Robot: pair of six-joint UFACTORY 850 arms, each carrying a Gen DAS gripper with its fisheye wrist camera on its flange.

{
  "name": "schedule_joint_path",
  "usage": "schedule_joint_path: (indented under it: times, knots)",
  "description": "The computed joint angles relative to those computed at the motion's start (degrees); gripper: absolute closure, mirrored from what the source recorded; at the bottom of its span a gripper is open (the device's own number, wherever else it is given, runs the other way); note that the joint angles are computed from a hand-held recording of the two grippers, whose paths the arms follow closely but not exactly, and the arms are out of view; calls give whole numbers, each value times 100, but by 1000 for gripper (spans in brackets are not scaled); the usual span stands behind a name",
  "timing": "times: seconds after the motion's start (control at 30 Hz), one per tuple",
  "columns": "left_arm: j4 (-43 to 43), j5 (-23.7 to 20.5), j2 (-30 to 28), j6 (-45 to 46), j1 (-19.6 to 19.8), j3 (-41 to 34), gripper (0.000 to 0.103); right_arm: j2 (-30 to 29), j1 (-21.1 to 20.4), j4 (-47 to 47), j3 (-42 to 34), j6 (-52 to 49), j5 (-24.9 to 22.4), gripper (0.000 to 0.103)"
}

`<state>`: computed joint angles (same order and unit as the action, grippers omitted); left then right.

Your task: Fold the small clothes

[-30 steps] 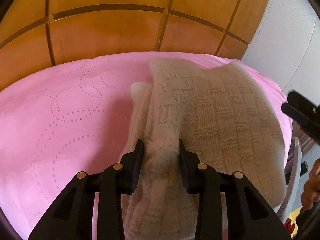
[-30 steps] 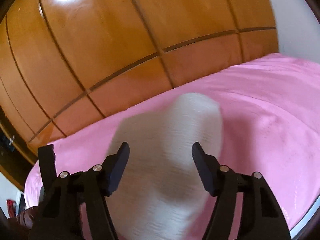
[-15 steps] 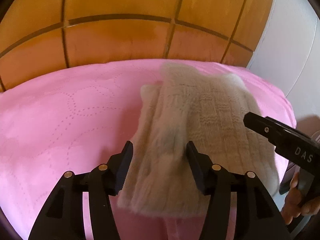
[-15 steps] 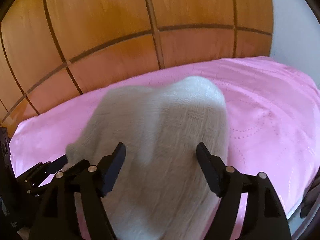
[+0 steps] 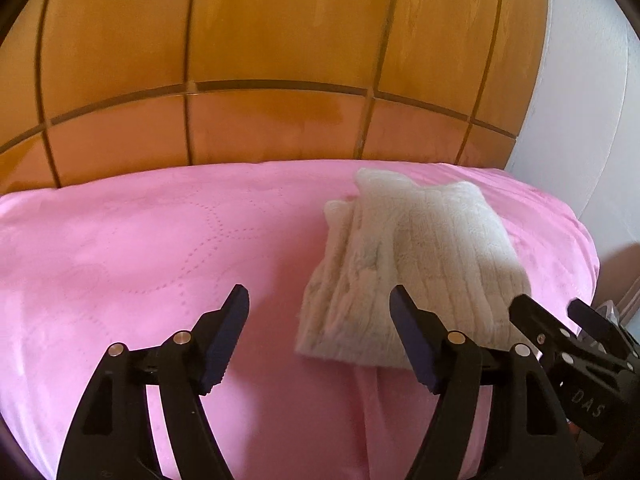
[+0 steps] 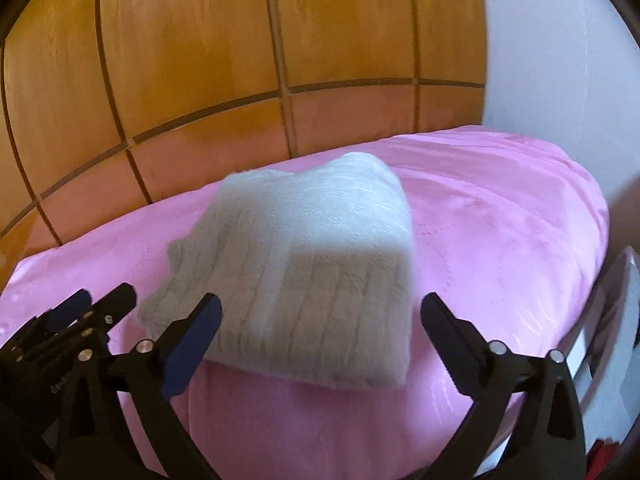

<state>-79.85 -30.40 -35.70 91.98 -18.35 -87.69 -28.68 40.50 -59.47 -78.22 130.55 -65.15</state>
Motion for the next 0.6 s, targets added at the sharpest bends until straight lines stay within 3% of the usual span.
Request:
schedule_joint_path:
  times: [0.1, 0.23, 0.6]
  knots:
    - [-211, 91, 123, 194, 50, 205, 24, -86, 90, 121, -73, 102, -180, 2]
    - [-682, 300, 316, 744, 87, 527, 24, -179, 138, 279, -134, 142, -235, 2]
    - [-824, 586, 410, 844, 126, 744, 14, -335, 200, 326, -287, -13, -299, 2]
